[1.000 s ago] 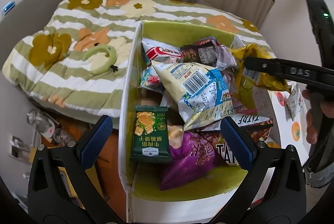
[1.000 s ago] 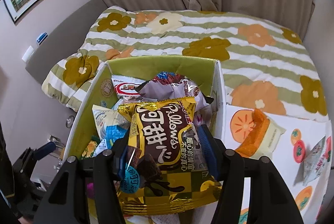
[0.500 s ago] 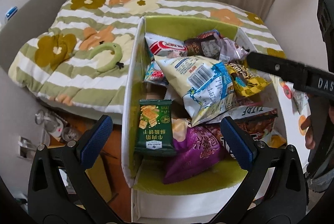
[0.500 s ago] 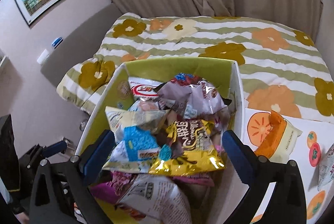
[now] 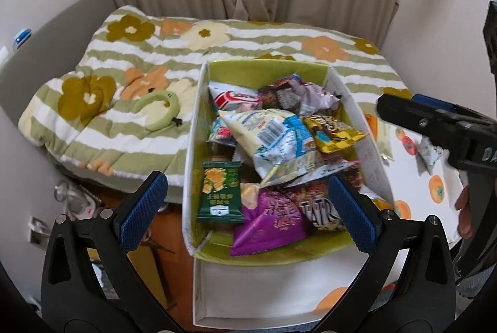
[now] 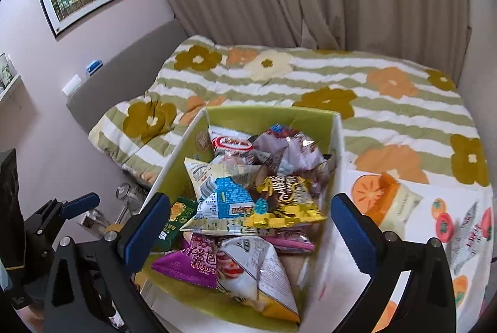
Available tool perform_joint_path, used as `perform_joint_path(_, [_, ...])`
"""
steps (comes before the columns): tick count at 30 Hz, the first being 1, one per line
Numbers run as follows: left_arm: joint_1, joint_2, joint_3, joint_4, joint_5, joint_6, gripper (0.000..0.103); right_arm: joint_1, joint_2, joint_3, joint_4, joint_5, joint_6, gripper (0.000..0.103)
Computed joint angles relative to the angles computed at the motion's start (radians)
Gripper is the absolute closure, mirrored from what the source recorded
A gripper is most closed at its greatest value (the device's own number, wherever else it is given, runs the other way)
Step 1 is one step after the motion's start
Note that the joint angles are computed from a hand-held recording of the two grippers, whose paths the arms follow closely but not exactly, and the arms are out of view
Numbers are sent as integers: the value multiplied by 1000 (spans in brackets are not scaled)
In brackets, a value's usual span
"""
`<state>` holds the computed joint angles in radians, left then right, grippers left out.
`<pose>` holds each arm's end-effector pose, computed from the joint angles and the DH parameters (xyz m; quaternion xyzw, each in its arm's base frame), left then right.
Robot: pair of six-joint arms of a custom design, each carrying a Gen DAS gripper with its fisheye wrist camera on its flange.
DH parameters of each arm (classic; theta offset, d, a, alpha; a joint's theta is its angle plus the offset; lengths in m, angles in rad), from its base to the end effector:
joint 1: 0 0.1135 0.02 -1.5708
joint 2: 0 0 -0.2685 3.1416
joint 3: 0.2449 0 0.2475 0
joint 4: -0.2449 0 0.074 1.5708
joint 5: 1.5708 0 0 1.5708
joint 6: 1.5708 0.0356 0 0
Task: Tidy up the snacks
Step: 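Move both grippers to the last two bags on the sheet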
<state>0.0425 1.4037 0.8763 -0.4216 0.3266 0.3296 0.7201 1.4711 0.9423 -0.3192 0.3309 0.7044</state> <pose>0.2760 0.0003 0.2217 0.1836 0.9226 -0.0963 0.3253 0.2347 0.1905 0.2306 0.0510 0.9231 0.1113 0.3647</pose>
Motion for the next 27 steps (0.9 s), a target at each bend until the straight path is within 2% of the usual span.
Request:
perform_joint_path(6, [-64, -72, -14, -15, 35, -13, 1, 71, -178, -63, -117, 159, 88, 0])
perform_joint_path(11, [-199, -102, -5, 2, 21, -57, 1, 119, -328, -101, -312, 321, 224, 0])
perform_joint_path(17, [-426, -79, 31, 46, -71, -155, 1, 160, -496, -154, -551, 524, 388, 0])
perform_joint_path(20, [-545, -9, 75, 82, -136, -215, 1, 158, -581, -199, -629, 608, 408, 0])
perform_joint_path(23, [-651, 111, 158, 92, -199, -274, 1, 33, -710, -270, -578, 541, 254, 0])
perform_joint_path(25, [-711, 213, 236, 86, -231, -306, 1, -134, -801, -317, -516, 386, 82, 0])
perform_joint_path(27, [-751, 294, 302, 73, -259, -326, 1, -286, -828, -339, -492, 260, -27, 0])
